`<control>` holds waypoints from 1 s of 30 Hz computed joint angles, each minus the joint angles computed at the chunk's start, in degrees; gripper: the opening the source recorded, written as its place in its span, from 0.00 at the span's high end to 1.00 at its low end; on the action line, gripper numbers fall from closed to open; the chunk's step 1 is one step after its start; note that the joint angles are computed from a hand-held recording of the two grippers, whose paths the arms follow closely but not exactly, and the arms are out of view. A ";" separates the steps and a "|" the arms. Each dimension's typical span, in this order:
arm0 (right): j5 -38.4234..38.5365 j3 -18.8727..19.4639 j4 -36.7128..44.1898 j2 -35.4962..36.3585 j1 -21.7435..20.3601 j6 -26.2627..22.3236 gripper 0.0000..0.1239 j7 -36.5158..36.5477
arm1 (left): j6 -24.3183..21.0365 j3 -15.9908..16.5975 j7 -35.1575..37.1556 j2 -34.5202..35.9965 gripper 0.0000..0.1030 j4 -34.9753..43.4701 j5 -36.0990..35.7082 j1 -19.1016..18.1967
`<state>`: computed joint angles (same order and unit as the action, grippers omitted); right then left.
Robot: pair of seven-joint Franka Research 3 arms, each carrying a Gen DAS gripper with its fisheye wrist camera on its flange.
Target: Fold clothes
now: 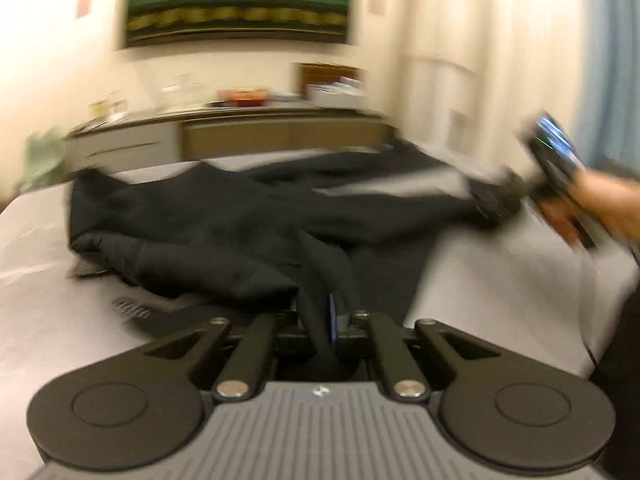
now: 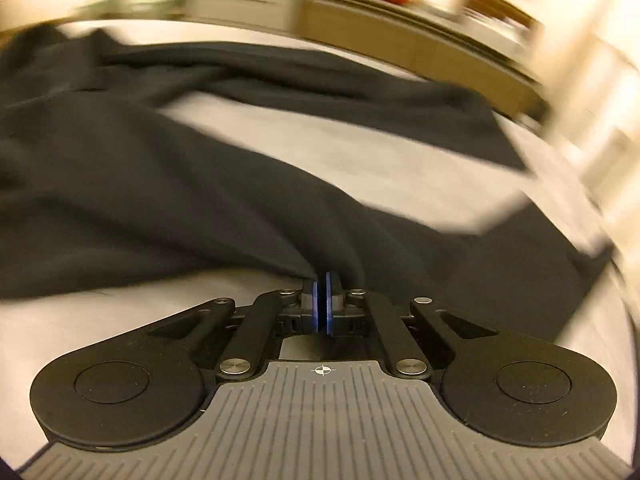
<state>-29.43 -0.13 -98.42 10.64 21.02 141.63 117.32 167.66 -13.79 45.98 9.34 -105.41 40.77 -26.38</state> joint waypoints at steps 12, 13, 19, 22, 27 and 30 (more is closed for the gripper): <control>-8.16 0.71 -10.04 -8.31 -3.97 2.42 0.57 24.41 | 0.86 2.73 -27.80 -3.39 0.13 -4.29 21.30 -1.96; -9.12 0.91 -10.16 -8.58 -4.34 2.62 0.57 26.32 | 0.23 1.38 -23.57 -2.45 0.13 -3.64 17.86 -0.96; -4.69 0.57 -15.11 -12.65 -8.69 12.24 0.48 32.42 | -1.50 1.96 -18.21 -2.50 0.95 -2.44 8.89 1.08; -7.75 0.79 -19.72 -16.76 -13.19 14.15 0.39 44.25 | -4.31 5.14 -37.86 -10.39 0.95 -6.36 19.30 4.31; 0.71 0.71 -22.85 -18.58 -17.24 13.45 0.39 40.76 | -7.64 4.58 -18.79 -14.84 0.90 -10.42 3.09 6.93; 5.51 1.29 -22.45 -17.71 -17.41 15.23 0.37 33.73 | -7.37 2.74 -12.30 -15.05 0.68 -11.47 -1.85 7.51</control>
